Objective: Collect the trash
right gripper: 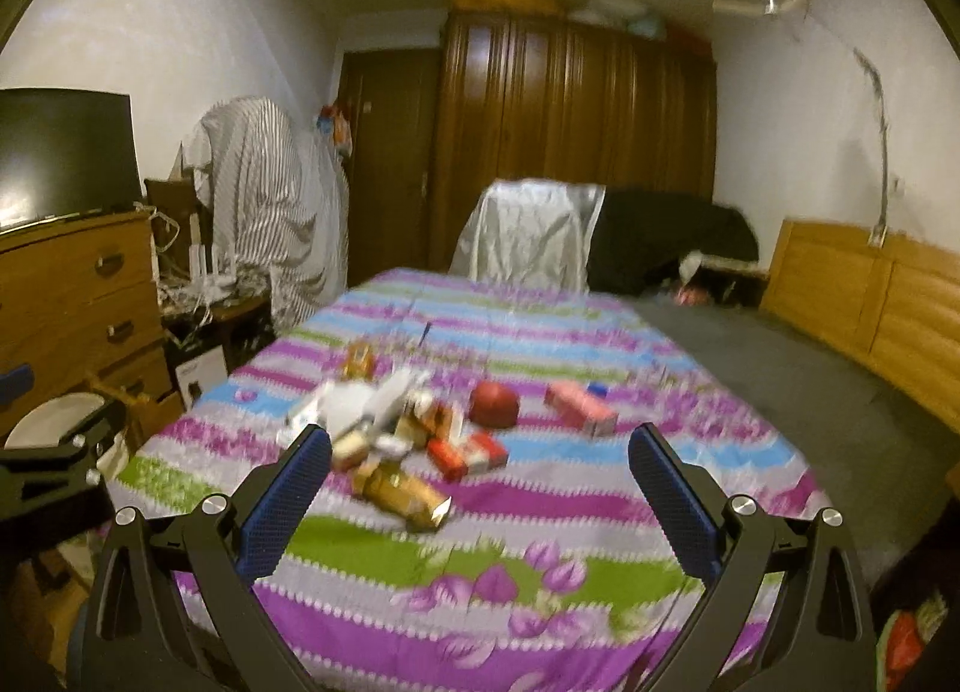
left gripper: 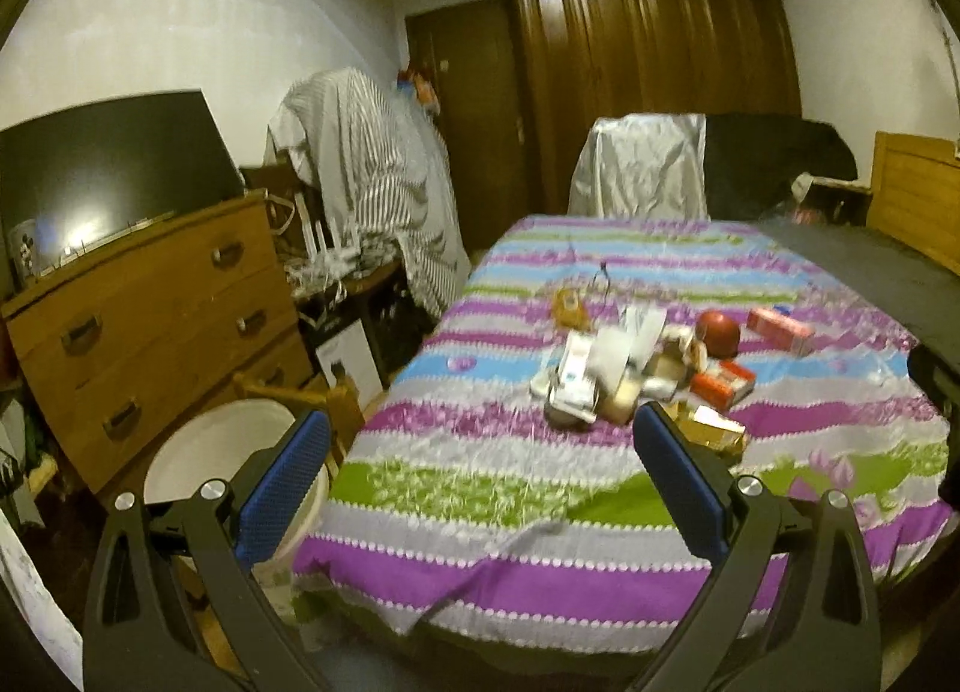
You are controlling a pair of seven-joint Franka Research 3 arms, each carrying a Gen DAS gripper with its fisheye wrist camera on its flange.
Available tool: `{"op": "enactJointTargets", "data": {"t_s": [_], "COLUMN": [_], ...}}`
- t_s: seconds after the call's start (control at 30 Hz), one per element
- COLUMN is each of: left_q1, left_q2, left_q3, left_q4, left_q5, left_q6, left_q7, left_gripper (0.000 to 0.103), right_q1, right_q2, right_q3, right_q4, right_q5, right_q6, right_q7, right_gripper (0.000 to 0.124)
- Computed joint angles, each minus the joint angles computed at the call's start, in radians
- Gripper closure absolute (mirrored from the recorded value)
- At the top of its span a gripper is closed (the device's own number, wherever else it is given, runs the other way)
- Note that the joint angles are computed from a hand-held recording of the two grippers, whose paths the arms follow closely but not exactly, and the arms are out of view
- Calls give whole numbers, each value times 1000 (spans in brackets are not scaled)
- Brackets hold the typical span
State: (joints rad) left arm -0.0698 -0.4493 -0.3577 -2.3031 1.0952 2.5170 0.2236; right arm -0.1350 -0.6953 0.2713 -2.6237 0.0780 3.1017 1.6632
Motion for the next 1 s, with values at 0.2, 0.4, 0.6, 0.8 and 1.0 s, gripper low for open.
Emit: {"op": "enactJointTargets", "data": {"t_s": [0.2, 0.4, 0.6, 0.8, 1.0], "left_q1": [-3, -14, -18, -23, -31], "left_q2": [21, 41, 62, 104, 177], "left_q3": [8, 24, 34, 47, 77], "left_q4": [-7, -4, -1, 14, 47], "left_q5": [-24, -62, -90, -117, -169], "left_q6": [-25, -35, -40, -49, -48], "left_q7": [6, 33, 53, 82, 133], "left_gripper": [5, 5, 5, 5, 5], "right_q1": [59, 58, 68, 122, 223], "right_q2": [67, 92, 117, 186, 301], "right_q3": [-29, -16, -28, -77, -176], "right_q4": [-21, -25, -17, 7, 55], "right_q5": [33, 40, 40, 44, 74], "right_q6": [23, 44, 33, 31, 70], "right_q7": [6, 6, -3, -43, -136], "right_gripper": [25, 25, 25, 25, 25]}}
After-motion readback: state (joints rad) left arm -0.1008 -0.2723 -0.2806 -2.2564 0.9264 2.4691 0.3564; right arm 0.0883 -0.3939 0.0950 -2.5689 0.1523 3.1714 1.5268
